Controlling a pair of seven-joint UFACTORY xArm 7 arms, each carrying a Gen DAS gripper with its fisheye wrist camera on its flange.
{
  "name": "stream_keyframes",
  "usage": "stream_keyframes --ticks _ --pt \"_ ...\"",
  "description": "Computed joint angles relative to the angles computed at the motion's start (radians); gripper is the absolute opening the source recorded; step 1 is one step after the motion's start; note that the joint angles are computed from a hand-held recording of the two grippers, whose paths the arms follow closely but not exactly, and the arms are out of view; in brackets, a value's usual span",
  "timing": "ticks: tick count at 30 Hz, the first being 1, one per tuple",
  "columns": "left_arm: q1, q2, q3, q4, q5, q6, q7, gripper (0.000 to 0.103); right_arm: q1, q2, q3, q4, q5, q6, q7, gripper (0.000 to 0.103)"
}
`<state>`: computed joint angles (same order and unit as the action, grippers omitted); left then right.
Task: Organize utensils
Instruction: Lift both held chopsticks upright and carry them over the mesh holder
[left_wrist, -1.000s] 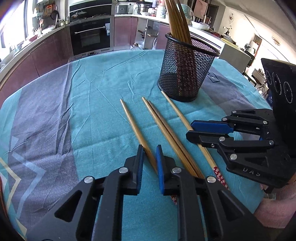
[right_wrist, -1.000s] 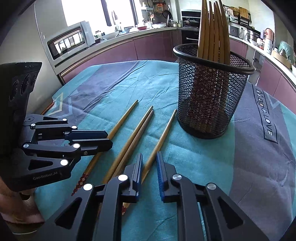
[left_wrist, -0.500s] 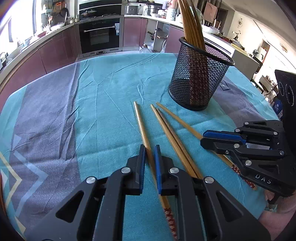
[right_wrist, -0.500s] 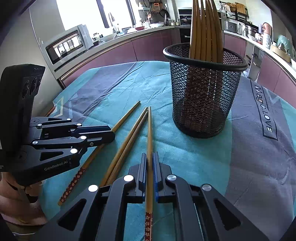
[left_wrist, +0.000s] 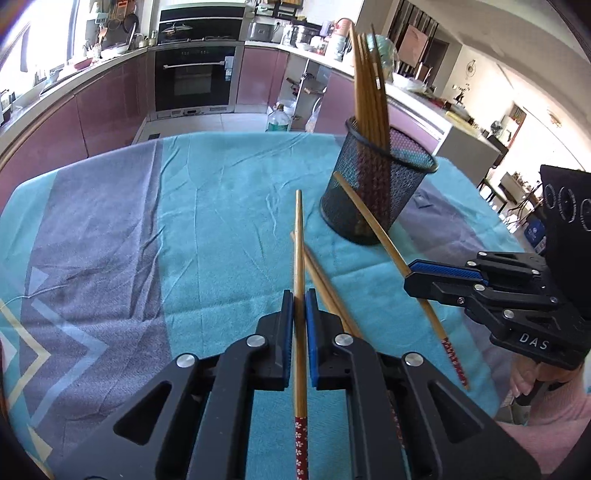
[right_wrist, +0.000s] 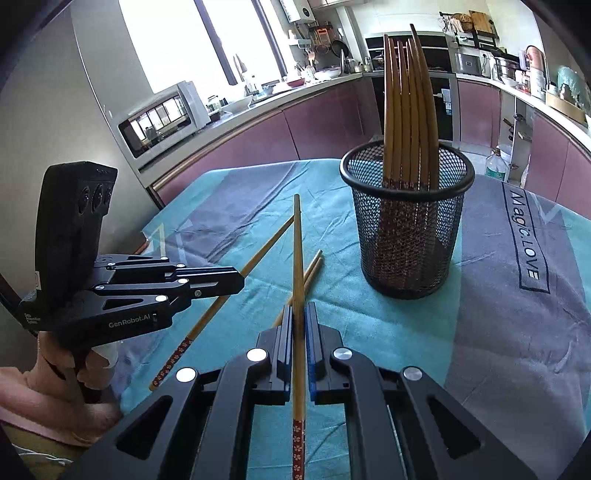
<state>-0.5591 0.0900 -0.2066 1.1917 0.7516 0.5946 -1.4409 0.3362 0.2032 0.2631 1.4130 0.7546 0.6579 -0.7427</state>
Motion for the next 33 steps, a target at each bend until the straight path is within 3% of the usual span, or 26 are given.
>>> stream_keyframes --ticks 18,33 --pt "0.012 -0.06 -0.036 0.028 0.099 -0.001 -0.047 0.007 -0.023 -0.071 -0.023 -0.024 0.191 -0.014 -0.139 0.005" --pt "0.033 -0.105 -0.054 0.07 0.193 -0.031 -0.083 0.007 -0.041 -0.053 -0.03 0.078 0.244 -0.053 -0.196 0.005"
